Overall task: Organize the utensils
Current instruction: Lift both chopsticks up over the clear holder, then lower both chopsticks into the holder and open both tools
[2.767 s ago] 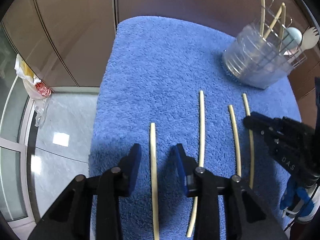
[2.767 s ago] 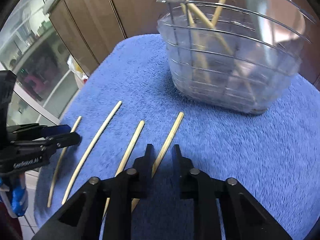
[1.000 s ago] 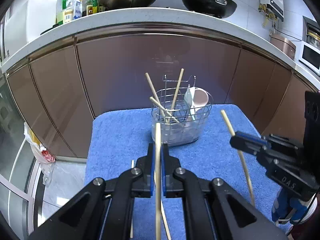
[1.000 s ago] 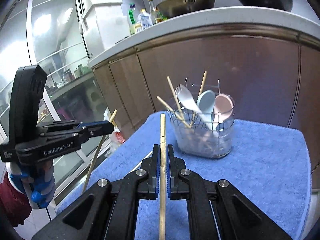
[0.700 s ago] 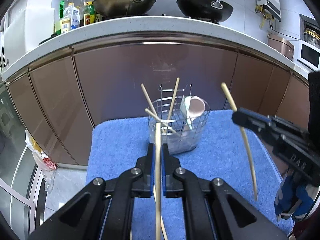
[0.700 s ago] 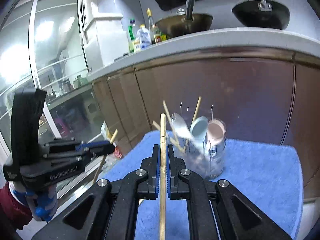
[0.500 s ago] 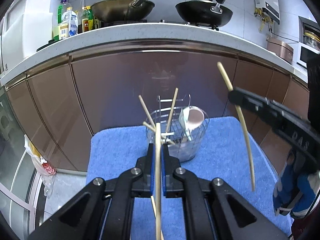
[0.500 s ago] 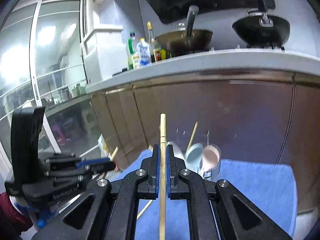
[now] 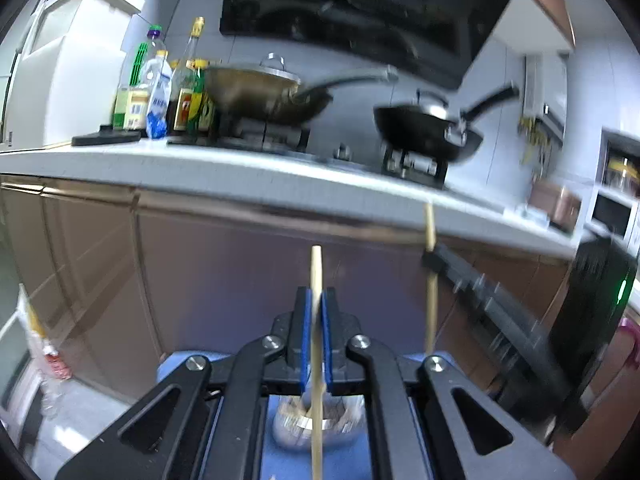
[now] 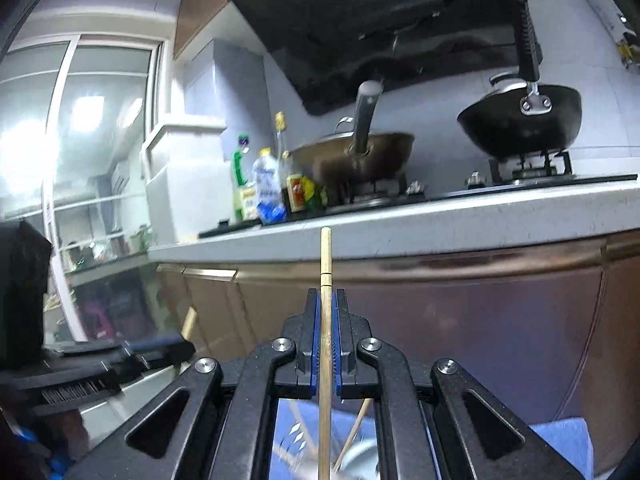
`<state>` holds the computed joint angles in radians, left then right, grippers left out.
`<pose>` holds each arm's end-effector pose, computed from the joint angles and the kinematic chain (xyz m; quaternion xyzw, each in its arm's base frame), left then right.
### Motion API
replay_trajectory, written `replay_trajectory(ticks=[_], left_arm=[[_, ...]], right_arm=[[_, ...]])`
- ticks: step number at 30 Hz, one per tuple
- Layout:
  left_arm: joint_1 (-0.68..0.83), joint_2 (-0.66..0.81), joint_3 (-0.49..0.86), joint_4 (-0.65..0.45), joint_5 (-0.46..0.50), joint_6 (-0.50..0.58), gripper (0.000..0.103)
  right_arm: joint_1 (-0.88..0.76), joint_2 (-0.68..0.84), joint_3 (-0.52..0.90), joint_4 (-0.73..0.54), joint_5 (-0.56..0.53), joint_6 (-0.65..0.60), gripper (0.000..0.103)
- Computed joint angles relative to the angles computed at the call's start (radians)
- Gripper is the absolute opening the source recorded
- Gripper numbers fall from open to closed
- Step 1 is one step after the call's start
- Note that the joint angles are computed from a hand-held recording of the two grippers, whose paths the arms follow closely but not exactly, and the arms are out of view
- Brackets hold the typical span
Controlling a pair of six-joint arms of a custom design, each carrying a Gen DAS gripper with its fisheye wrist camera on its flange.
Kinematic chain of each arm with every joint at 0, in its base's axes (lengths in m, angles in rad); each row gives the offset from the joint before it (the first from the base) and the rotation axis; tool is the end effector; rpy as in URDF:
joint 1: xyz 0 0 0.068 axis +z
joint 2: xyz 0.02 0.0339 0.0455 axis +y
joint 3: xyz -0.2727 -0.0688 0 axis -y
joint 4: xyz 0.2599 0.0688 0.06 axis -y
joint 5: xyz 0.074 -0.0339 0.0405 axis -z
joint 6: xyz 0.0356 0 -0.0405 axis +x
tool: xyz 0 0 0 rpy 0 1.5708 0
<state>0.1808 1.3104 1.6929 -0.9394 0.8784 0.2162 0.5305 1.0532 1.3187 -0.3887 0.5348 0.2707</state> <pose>0.2515 0.0181 0.4786 0.2204 0.7875 -0.2778 0.5041 0.2024 0.0977 0.4637 0.0799 0.7392 0.0668 0.6653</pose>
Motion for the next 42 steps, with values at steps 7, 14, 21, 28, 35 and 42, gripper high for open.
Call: replay_trajectory(ticks=[7,14,21,28,35,42], left_arm=[[-0.171,0.007,-0.127,0.39,-0.175,-0.303,0.005],[-0.3,-0.023,-0.338,0.652,-0.402,-0.361,0.005],[-0.334,-0.077,-0.523,0.846,-0.507,-0.369,0.005],[-0.298,-0.147,-0.619,0.863,-0.445,-0.347,0.019],[-0.196,-0.236,-0.58,0.672,-0.33,-0.235,0.026],[-0.069,-0.323,-0.533,0.366,-0.24,-0.057,0.035]], right_arm=[[-0.036,0.028,-0.121,0.173,0.069,-0.061,0.006],[-0.113,0.033,-0.207,0.246,0.045,-0.029,0.006],[-0.076,0.006,-0.292,0.249,0.11,0.002,0.006],[0.027,-0.069,-0.342,0.172,0.219,-0.02,0.025],[0.117,-0.152,-0.318,-0.005,0.311,0.071,0.036],[0.296,-0.171,-0.22,-0.346,0.461,0.306,0.046]])
